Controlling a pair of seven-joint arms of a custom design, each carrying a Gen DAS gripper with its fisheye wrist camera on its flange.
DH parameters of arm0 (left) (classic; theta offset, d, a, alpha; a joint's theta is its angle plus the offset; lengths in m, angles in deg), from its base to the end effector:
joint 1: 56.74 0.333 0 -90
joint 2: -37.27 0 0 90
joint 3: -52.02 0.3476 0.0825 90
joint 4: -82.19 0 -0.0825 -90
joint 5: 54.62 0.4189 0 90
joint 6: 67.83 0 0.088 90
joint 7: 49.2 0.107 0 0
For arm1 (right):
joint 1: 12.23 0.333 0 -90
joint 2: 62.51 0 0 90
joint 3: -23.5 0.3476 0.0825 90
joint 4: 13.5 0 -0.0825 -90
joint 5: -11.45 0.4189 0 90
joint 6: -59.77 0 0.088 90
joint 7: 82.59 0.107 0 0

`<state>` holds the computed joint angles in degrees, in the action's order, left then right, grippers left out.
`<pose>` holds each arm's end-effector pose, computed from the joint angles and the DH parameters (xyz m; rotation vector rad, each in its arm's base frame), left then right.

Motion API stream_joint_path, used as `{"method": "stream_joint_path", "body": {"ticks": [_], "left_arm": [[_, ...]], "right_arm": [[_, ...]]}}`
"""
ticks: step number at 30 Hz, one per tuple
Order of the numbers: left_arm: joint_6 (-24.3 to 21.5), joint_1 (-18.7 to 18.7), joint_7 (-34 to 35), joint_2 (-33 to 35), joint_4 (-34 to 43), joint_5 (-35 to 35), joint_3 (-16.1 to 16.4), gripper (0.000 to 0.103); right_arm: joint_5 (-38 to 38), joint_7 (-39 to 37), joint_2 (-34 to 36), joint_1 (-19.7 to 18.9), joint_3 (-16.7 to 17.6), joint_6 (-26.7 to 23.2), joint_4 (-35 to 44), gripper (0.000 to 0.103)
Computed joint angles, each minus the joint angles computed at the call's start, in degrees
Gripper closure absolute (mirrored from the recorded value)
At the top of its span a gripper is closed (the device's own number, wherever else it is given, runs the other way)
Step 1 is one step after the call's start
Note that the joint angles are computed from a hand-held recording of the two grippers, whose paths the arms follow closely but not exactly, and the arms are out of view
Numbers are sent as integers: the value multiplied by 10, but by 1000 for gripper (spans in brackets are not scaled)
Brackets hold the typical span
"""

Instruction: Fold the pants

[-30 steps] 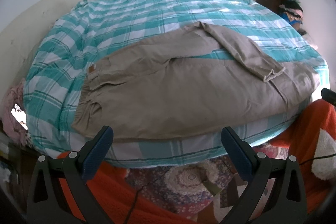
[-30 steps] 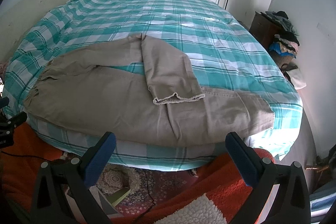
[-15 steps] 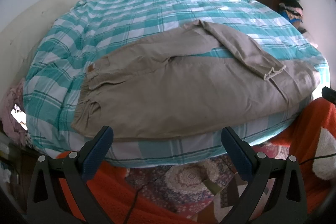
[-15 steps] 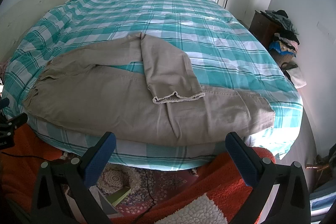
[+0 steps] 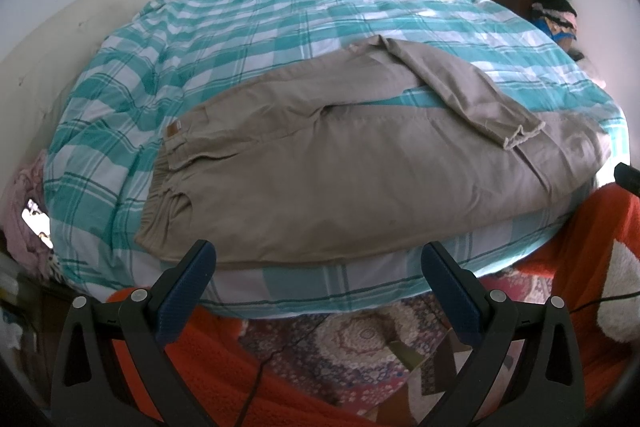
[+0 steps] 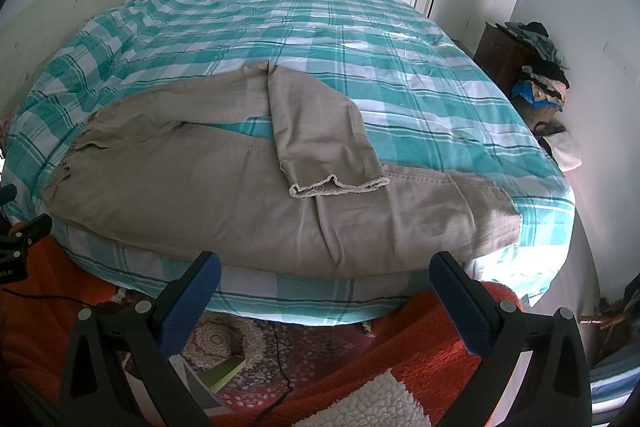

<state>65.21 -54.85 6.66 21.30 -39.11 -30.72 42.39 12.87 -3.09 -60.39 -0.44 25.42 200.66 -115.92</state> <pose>0.5335 -0.0742 0.6044 -2.0108 1.5738 -0.3399 0.6372 0.1551 0.6180 -2.1795 1.4323 -0.5663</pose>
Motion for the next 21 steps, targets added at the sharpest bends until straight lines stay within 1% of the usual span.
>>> {"method": "stream_joint_path", "body": {"ticks": [15, 21], "left_arm": [[-5, 2, 5, 0, -5, -4, 4, 1], [-13, 2, 5, 1, -2, -4, 3, 1]], "right_arm": [[2, 0, 0, -2, -1, 9, -7, 0], [-1, -1, 1, -1, 0, 3, -3, 0]]}}
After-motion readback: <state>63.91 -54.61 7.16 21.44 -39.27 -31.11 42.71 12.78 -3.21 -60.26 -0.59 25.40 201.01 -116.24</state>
